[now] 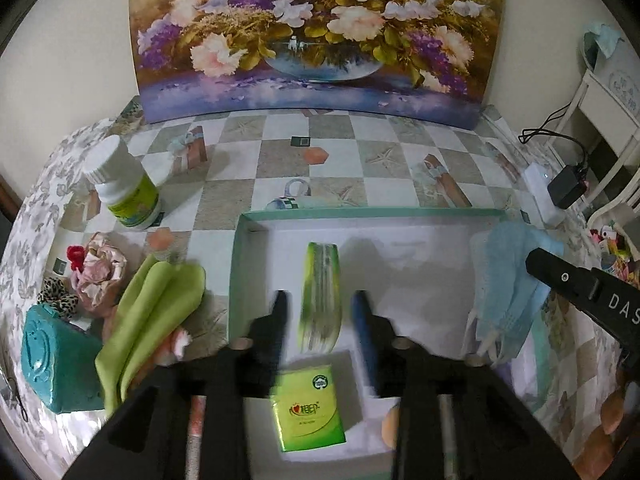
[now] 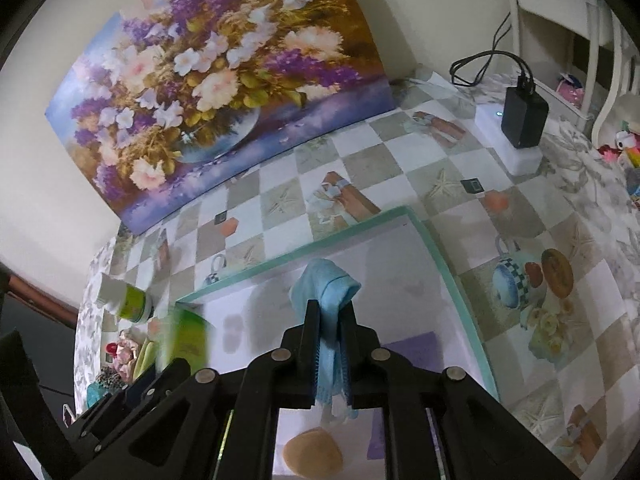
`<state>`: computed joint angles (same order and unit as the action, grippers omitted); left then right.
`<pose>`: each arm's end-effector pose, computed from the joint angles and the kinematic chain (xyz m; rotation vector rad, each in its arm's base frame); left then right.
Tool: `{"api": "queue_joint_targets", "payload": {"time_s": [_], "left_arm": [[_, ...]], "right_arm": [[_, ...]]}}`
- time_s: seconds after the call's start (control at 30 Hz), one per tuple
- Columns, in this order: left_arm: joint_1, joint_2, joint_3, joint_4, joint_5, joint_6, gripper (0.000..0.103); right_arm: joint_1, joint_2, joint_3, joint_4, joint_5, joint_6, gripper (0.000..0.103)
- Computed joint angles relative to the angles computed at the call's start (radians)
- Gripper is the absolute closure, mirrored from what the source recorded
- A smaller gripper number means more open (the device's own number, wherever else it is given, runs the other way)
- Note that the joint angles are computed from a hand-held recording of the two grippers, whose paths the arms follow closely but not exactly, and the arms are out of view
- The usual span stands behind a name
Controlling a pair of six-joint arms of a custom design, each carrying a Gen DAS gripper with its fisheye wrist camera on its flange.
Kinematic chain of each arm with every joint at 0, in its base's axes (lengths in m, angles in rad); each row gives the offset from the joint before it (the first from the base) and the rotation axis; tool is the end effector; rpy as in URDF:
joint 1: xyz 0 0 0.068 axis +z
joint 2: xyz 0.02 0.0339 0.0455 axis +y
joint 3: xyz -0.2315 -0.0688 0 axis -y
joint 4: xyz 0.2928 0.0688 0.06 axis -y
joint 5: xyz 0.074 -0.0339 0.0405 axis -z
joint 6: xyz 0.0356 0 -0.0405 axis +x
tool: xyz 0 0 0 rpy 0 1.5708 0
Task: Organize soft objects
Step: 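Lower the green tube into the tray and open left while right releases the blue mask there, then grasp the leopard-print scrunchie with left while right grasps the green cloth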
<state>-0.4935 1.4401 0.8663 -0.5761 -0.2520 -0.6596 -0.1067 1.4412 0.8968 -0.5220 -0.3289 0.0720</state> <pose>0.2795 -0.1403 0.1355 -0.2918 2.6391 -0.0272 0.3231 -0.0230 0.1485 0.1214 2.6020 0.4202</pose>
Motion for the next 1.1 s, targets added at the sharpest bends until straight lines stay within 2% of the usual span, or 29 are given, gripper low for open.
{"api": "queue_joint_targets", "payload": {"time_s": [0.03, 0.07, 0.13, 0.2, 0.27, 0.33, 0.4, 0.47, 0.53, 0.67, 0.93, 1.1], "left_arm": [[0.0, -0.004, 0.0, -0.006, -0.004, -0.005, 0.047], [0.0, -0.007, 0.0, -0.012, -0.011, -0.007, 0.047], [0.003, -0.021, -0.003, -0.028, -0.022, -0.01, 0.046], [0.019, -0.042, -0.014, -0.034, -0.004, -0.022, 0.044], [0.041, -0.061, -0.029, -0.031, 0.03, -0.028, 0.032], [0.065, -0.079, -0.046, -0.029, 0.06, -0.038, 0.029], [0.092, -0.09, -0.061, -0.031, 0.081, -0.046, 0.026], [0.116, -0.1, -0.076, -0.034, 0.092, -0.059, 0.019], [0.146, -0.109, -0.092, -0.037, 0.116, -0.076, 0.016], [0.206, -0.126, -0.123, -0.036, 0.174, -0.111, 0.014], [0.266, -0.252, -0.171, -0.058, 0.15, -0.127, 0.006], [0.356, -0.355, -0.189, -0.125, 0.149, -0.106, 0.003]], "right_arm": [[-0.001, -0.002, 0.0, -0.001, 0.006, -0.001, 0.09], [-0.001, -0.005, 0.001, -0.002, 0.015, 0.001, 0.086], [0.001, -0.004, 0.006, -0.01, 0.023, 0.007, 0.065], [0.004, -0.009, 0.008, -0.017, 0.033, 0.007, 0.056], [0.01, -0.016, 0.009, -0.024, 0.05, 0.005, 0.049], [0.019, -0.024, 0.009, -0.028, 0.075, 0.006, 0.031], [0.023, -0.026, 0.011, -0.033, 0.095, 0.004, 0.025], [0.026, -0.022, 0.013, -0.037, 0.114, 0.005, 0.016], [0.021, -0.017, 0.011, -0.034, 0.12, 0.01, 0.0], [0.014, -0.013, 0.007, -0.032, 0.122, 0.007, 0.0], [0.027, -0.028, 0.011, -0.059, 0.145, 0.004, 0.0], [0.044, -0.072, -0.002, -0.072, 0.156, 0.01, 0.0]]}}
